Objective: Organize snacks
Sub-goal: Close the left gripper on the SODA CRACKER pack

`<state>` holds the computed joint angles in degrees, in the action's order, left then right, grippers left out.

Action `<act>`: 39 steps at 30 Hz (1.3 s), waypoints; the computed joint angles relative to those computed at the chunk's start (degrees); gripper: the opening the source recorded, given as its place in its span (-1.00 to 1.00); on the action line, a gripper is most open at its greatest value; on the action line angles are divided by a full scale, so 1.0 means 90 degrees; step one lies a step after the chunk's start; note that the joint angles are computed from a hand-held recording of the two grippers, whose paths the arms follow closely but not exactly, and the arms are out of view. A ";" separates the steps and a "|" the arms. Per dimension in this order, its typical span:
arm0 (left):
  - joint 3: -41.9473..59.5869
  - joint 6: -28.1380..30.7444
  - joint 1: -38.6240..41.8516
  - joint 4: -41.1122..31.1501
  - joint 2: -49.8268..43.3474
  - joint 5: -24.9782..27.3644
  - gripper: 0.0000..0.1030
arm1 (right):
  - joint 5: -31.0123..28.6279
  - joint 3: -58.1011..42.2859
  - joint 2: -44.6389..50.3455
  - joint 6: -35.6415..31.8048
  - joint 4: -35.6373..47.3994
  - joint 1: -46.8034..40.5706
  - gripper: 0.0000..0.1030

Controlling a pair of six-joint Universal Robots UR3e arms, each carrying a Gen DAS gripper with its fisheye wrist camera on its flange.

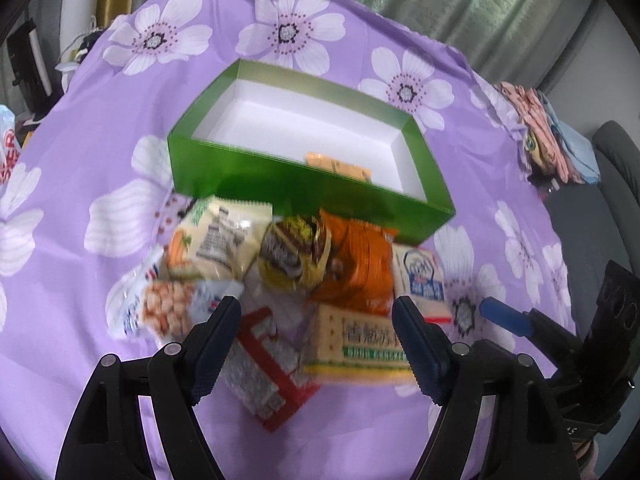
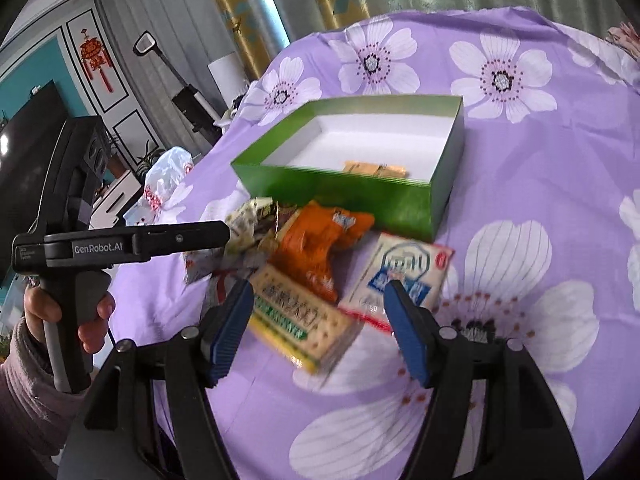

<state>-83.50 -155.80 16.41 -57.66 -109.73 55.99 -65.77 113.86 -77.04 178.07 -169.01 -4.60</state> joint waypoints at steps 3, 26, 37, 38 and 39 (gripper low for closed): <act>-0.0378 0.0149 0.0012 0.0146 0.0152 0.0047 0.51 | 0.0006 0.0248 -0.0088 -0.0027 0.0021 0.0023 0.32; -0.0925 0.0682 -0.0313 0.0619 0.0033 0.0026 0.51 | -0.0274 0.0366 0.0621 -0.0015 -0.0225 0.0456 0.32; -0.0510 0.0760 -0.0400 0.0089 -0.0332 0.0004 0.10 | -0.0446 0.0286 0.0917 -0.0067 -0.0539 0.0549 0.15; -0.0509 0.0758 -0.0395 0.0075 -0.0337 -0.0006 0.09 | -0.0444 0.0305 0.0929 -0.0068 -0.0585 0.0544 0.12; -0.0485 0.0756 -0.0395 0.0030 -0.0350 -0.0010 0.09 | -0.0468 0.0318 0.0928 -0.0083 -0.0613 0.0555 0.06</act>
